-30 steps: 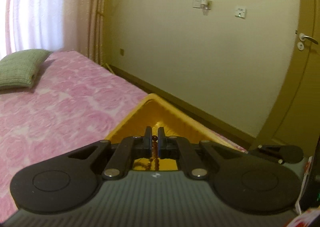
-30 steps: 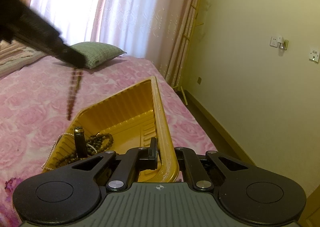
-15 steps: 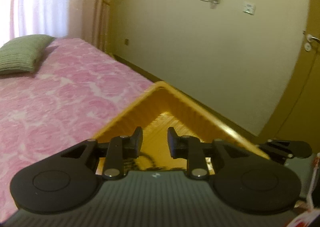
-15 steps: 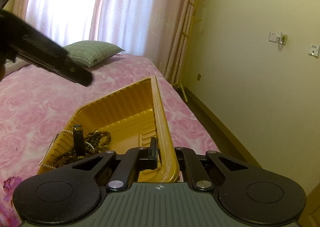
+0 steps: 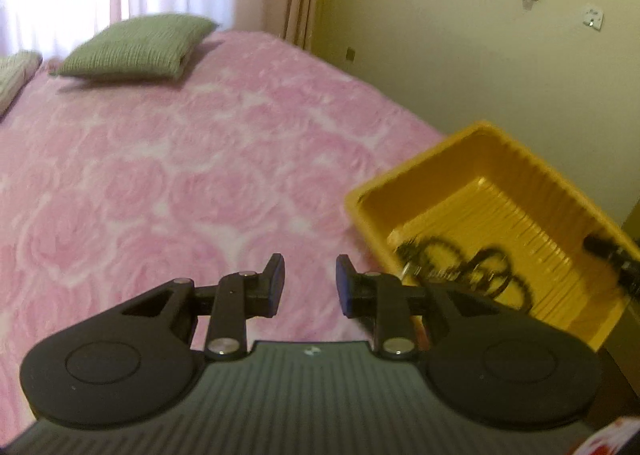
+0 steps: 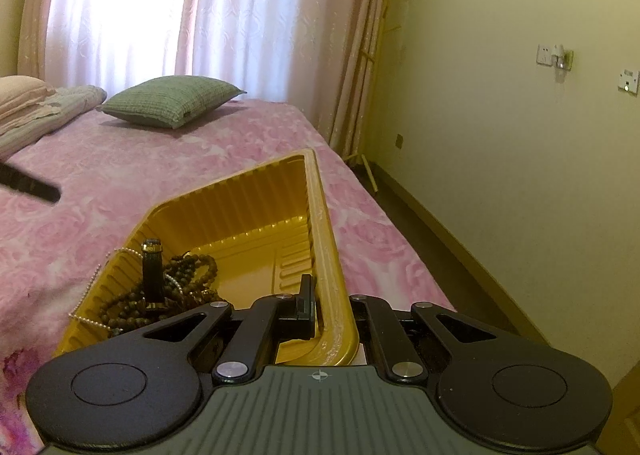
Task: Organize jewelry
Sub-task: 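Grasp the black cylindrical case on the bed with the left tool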
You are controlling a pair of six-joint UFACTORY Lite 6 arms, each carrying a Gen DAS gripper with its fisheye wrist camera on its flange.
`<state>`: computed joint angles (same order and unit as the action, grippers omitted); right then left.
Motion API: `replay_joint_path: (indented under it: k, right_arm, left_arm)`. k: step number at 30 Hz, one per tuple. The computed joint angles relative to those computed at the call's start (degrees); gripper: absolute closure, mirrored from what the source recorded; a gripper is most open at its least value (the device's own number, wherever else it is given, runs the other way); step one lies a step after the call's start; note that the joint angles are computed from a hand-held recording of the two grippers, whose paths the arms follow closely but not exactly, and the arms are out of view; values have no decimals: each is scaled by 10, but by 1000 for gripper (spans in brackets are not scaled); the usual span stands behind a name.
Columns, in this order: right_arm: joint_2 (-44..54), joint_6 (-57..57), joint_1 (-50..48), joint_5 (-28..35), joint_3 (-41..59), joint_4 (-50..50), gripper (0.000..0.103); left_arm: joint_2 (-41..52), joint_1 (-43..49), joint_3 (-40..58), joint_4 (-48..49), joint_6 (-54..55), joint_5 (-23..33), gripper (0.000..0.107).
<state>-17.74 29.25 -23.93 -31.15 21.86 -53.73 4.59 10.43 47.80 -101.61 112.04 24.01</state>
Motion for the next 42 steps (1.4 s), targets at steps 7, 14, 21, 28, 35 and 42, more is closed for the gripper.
replay_joint_path:
  k: [7,14,21,28,35,42]
  right_arm:
    - [17,20,-19,-10,7,-27,98]
    - [42,49,-39,-24,26,-64,98]
    - [66,69,-57,-37,42,-91,97]
    - [82,82,-66,-42,54,-106,97]
    - [77,75,-61,-38,49,-97,97]
    - [73,68,-58,-38,45,-86,97]
  left_arm:
    - [47,-12,-49,-117,161,26,80]
    - [57,-53,-103,-202,242,67,76]
    - [82,-108,-102,-322,336,62,75]
    - [123,-135,-71,-400,387,60,74]
    - [116,-138,-71,-468,458,32,73]
    - [123,-120,-64,-469,467,29,81]
